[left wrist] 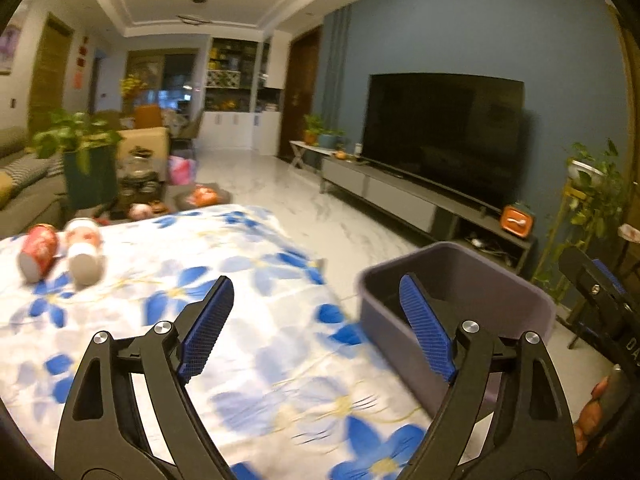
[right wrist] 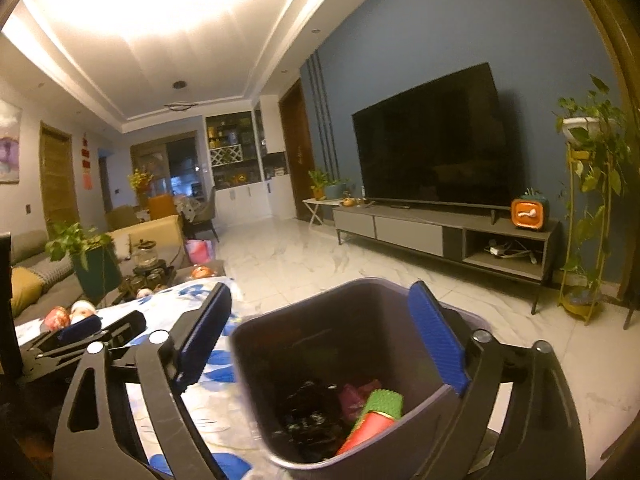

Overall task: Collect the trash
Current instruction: 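Move both tools back toward the remaining cups on the bedspread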

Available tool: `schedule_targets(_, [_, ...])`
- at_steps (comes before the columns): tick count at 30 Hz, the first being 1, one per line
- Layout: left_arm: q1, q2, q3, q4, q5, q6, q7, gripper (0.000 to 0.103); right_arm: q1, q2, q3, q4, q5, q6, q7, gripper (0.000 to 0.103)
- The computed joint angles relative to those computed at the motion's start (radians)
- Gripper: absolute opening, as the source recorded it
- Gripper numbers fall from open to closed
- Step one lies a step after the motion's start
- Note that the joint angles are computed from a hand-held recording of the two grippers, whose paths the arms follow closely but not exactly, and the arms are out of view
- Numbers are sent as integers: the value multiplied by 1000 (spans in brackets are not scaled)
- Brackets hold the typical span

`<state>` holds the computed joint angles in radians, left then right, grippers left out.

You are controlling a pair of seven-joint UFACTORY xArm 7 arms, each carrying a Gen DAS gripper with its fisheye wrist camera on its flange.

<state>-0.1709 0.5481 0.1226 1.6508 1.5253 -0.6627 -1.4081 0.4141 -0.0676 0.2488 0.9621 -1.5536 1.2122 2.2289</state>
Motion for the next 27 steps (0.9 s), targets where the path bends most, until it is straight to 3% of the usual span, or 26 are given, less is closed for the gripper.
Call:
schedule_targets(7, [101, -93, -28, -157, -124, 39, 170, 84, 41, 89, -1, 105, -44, -12, -32, 95])
schedule_targets(16, [231, -137, -82, -227, -187, 54, 246, 87, 108, 189, -35, 226, -72, -29, -88, 97])
schedule_targets(20, [272, -125, -88, -215, -218, 86, 277, 87, 132, 259, -59, 312, -84, -68, -140, 97])
schedule_targets(27, [351, -37, -99, -76, -172, 169, 192, 87, 170, 417, -132, 518, -117, -204, -192, 97])
